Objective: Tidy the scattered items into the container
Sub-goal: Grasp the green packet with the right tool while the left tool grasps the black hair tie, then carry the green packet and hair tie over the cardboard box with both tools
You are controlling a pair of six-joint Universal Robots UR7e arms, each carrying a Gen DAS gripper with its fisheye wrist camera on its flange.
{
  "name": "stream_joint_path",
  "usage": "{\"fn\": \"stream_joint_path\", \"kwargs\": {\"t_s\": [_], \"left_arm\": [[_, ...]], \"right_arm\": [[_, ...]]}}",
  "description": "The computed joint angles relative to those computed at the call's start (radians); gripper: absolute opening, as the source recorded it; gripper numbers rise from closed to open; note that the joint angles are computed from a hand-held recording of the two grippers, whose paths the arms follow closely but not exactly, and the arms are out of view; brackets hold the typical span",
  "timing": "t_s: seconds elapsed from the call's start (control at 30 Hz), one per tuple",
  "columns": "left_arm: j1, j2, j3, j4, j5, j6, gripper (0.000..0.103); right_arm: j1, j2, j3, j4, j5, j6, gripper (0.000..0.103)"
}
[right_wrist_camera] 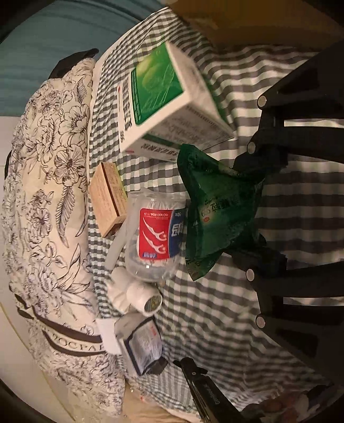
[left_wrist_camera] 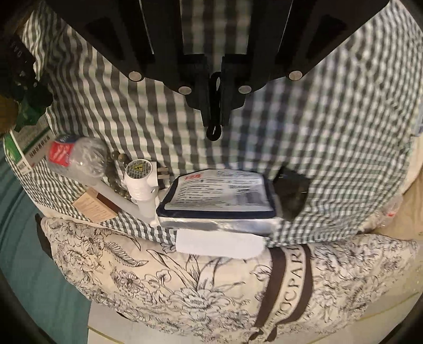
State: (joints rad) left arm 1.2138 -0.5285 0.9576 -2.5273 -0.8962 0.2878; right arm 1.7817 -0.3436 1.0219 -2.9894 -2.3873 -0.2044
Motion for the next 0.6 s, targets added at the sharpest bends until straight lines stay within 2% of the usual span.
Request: {"fn": "stream_joint_path", "kwargs": {"t_s": [0.6], "left_arm": [[-0.108,-0.314,0.411,-0.117,0.004,-0.008,0.006]], "right_arm": [[0.134,-0.165,0.289,-0.155,-0.051,0.016,0.042]]}}
